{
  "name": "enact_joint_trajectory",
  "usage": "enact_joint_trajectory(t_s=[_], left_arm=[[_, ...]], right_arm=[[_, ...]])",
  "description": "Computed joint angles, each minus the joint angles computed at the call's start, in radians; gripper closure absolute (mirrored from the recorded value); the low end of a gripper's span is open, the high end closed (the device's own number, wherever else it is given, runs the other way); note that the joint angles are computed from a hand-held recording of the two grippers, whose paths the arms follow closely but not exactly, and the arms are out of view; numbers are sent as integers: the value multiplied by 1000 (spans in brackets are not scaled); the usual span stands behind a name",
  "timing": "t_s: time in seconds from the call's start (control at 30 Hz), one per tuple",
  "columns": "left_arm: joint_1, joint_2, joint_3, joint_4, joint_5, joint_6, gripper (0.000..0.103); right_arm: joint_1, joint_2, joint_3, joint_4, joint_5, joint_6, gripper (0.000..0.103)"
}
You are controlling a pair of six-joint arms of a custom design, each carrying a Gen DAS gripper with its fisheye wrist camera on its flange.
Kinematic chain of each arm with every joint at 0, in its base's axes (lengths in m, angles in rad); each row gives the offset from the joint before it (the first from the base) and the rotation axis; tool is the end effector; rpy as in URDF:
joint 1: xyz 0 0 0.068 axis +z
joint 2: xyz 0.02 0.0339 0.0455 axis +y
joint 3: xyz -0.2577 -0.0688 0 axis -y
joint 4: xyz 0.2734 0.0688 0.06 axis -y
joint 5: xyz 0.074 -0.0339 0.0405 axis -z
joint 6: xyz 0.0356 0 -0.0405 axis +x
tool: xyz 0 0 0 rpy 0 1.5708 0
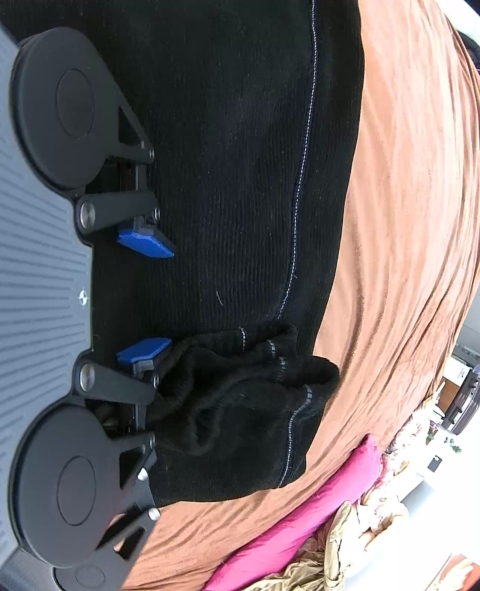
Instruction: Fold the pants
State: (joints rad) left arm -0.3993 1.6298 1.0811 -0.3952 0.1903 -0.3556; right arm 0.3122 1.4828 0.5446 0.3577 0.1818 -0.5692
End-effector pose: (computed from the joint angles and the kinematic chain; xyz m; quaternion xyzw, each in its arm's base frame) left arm 0.3324 -0.1476 0.1911 0.0500 0.9461 -0.1971 0.2520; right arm 0.2861 0.0856 0.1254 -0.3348 0.8109 -0.1399 0.4591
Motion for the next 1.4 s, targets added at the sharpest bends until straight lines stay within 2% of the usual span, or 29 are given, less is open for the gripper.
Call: enact_joint_trajectory(t_s=[0.07, 0.17, 0.3, 0.4, 0.5, 0.53, 0.63, 0.67, 0.7, 0.77, 0.9, 1.0, 1.07, 1.13, 1.2, 1.27, 1.4], left_arm=[[-2, -11, -2, -2, -17, -16, 44], [-8, -55, -20, 26, -40, -29, 37], [-26, -101, -17, 36, -68, 12, 35], [-47, -113, -2, 23, -96, 51, 34], [-58, -105, 9, 7, -110, 72, 33], [-62, -93, 17, -2, -116, 73, 33], [-72, -43, 50, -51, -149, 83, 33], [-73, -34, 50, -61, -158, 88, 34], [-77, -23, 51, -69, -172, 90, 34], [-75, -18, 42, -72, -181, 89, 34], [-36, -64, -1, -73, -153, 89, 34], [-6, -118, -31, -76, -136, 103, 34], [32, -172, -54, -94, -109, 123, 34], [87, -256, -94, -107, -79, 145, 33], [174, -354, -150, -109, -35, 165, 22], [297, -431, -189, -131, 22, 202, 21], [595, -521, -238, -199, 142, 310, 21]], right_arm=[[-2, 12, -7, 3, 1, -43, 89], [-10, 11, -6, -5, -3, -93, 84], [-40, -15, 76, -152, -52, -60, 73], [-75, -105, 107, -286, -150, -7, 72], [-178, -179, 161, -419, -355, 51, 71], [-217, -191, 181, -443, -412, 87, 71], [-288, -169, 232, -432, -446, 224, 71], [-302, -146, 253, -427, -435, 270, 73], [-306, -124, 270, -421, -401, 307, 81], [-288, -63, 310, -417, -326, 340, 88], [-208, 38, 337, -407, -253, 385, 89], [-164, 169, 401, -429, -215, 400, 98], [-148, 219, 426, -426, -162, 383, 99], [-124, 184, 417, -441, -110, 420, 98], [-92, 101, 360, -413, -67, 446, 89], [-65, -1, 294, -391, -63, 456, 85], [42, -101, 281, -470, -57, 545, 85]])
